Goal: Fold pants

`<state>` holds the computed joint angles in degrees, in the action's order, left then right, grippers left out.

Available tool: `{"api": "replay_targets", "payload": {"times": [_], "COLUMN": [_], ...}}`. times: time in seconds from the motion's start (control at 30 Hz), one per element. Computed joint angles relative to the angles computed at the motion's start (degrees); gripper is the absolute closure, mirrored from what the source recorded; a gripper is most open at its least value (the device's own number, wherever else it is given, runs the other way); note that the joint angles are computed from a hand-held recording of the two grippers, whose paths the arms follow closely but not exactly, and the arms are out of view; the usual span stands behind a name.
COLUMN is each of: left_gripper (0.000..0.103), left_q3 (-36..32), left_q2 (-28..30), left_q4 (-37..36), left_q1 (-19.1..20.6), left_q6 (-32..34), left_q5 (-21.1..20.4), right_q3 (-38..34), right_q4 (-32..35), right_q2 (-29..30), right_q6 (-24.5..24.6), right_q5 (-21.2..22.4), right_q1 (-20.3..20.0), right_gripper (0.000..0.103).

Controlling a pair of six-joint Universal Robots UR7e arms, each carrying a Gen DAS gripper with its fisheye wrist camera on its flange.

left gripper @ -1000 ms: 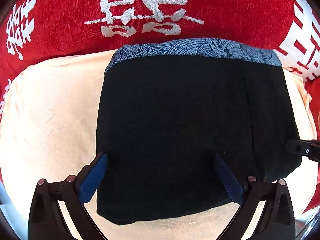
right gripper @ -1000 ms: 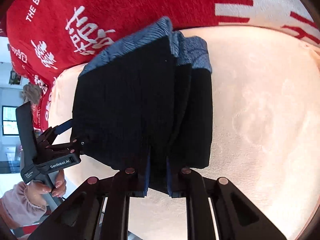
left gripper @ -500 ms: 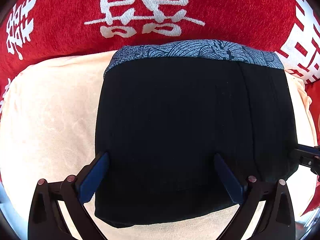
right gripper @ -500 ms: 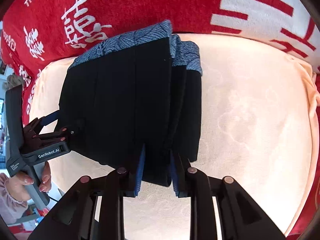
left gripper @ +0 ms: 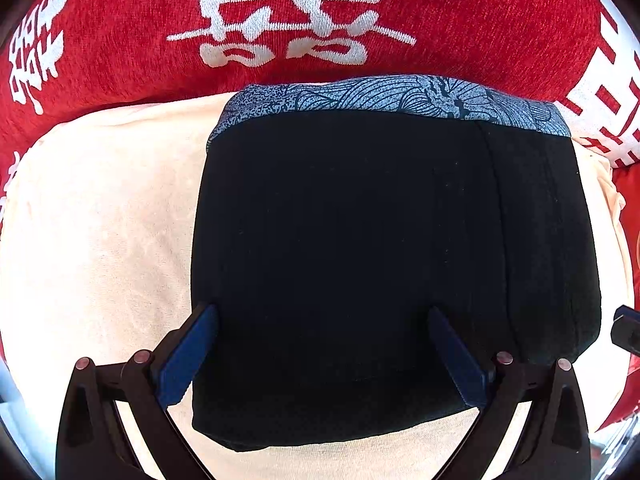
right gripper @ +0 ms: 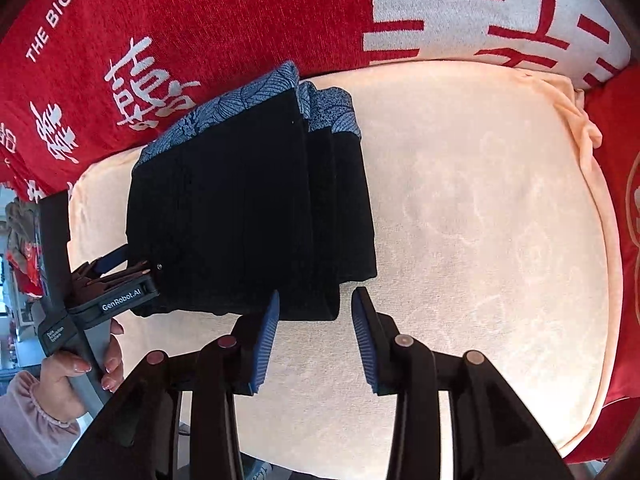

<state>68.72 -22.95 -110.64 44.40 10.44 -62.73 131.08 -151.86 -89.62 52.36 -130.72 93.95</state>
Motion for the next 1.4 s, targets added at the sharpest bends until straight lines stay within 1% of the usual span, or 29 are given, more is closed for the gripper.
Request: {"api": "replay_targets", "payload": {"times": [0.1, 0.23, 0.3, 0.37, 0.43, 0.47, 0.63, 0.83, 0.93, 1.0, 1.07, 1.13, 1.27, 1.37, 1.4], "left_gripper": [0.000, 0.000, 0.000, 0.000, 0.000, 0.000, 0.000, 0.000, 0.000, 0.000, 0.000, 0.000, 0.000, 0.000, 0.000], "left_q3": [-0.1, -0.2, -0.2, -0.7, -1.4, -1.5, -2.5, -7.9, -12.5, -16.1, -21.0, -23.4, -24.1, -27.2, -28.8], "left_q2": [0.1, 0.4, 0.5, 0.8, 1.1, 1.2, 1.6, 3.2, 4.9, 6.5, 8.7, 9.8, 10.1, 11.0, 11.5], "left_q4": [0.2, 0.0, 0.0, 0.6, 1.6, 1.8, 3.0, 7.1, 8.8, 11.2, 16.5, 18.8, 19.0, 21.6, 22.4], "left_q1": [0.1, 0.2, 0.2, 0.2, 0.3, 0.3, 0.3, 1.0, 2.0, 2.6, 3.4, 3.8, 4.0, 4.1, 4.2], "left_q6": [0.0, 0.0, 0.0, -0.2, -0.5, -0.5, -0.7, -0.6, -0.6, -0.1, 0.1, 0.0, 1.1, 1.6, 2.2], "left_q5": [0.1, 0.3, 0.4, 0.4, 0.4, 0.5, 0.3, -0.1, 0.1, 0.5, -0.9, -1.8, -2.4, -4.9, -5.6], "right_q3": [-1.7, -4.0, -5.0, -5.4, -6.0, -6.2, -5.2, -5.1, -4.8, -4.6, -4.3, -4.1, -5.1, -4.7, -4.5], "right_q4": [-0.5, -2.4, -3.1, -3.4, -1.9, -1.4, -3.4, -2.9, -4.1, -4.9, -6.1, -7.1, -5.7, -6.3, -6.4], "right_q2": [1.8, 4.5, 5.8, 6.7, 7.4, 7.8, 7.4, 7.5, 7.7, 7.8, 7.8, 7.8, 8.4, 7.6, 7.1], "right_q6": [-2.0, -6.5, -8.7, -9.9, -10.5, -10.6, -13.0, -13.9, -14.8, -15.6, -17.0, -18.4, -19.1, -19.2, -19.2], "right_q5": [-0.6, -0.8, 0.8, 2.5, 4.7, 4.9, 6.0, 5.3, 5.5, 5.8, 6.7, 7.8, 7.3, 7.8, 7.0], "right_q1": [0.3, 0.5, -0.2, -1.2, -2.7, -3.2, -4.0, -3.9, -4.2, -4.3, -4.6, -4.6, -4.2, -4.2, -3.9], "right_gripper": [0.062, 0.062, 0.062, 0.062, 0.062, 0.062, 0.062, 0.062, 0.061, 0.061, 0.056, 0.045, 0.041, 0.041, 0.041]}}
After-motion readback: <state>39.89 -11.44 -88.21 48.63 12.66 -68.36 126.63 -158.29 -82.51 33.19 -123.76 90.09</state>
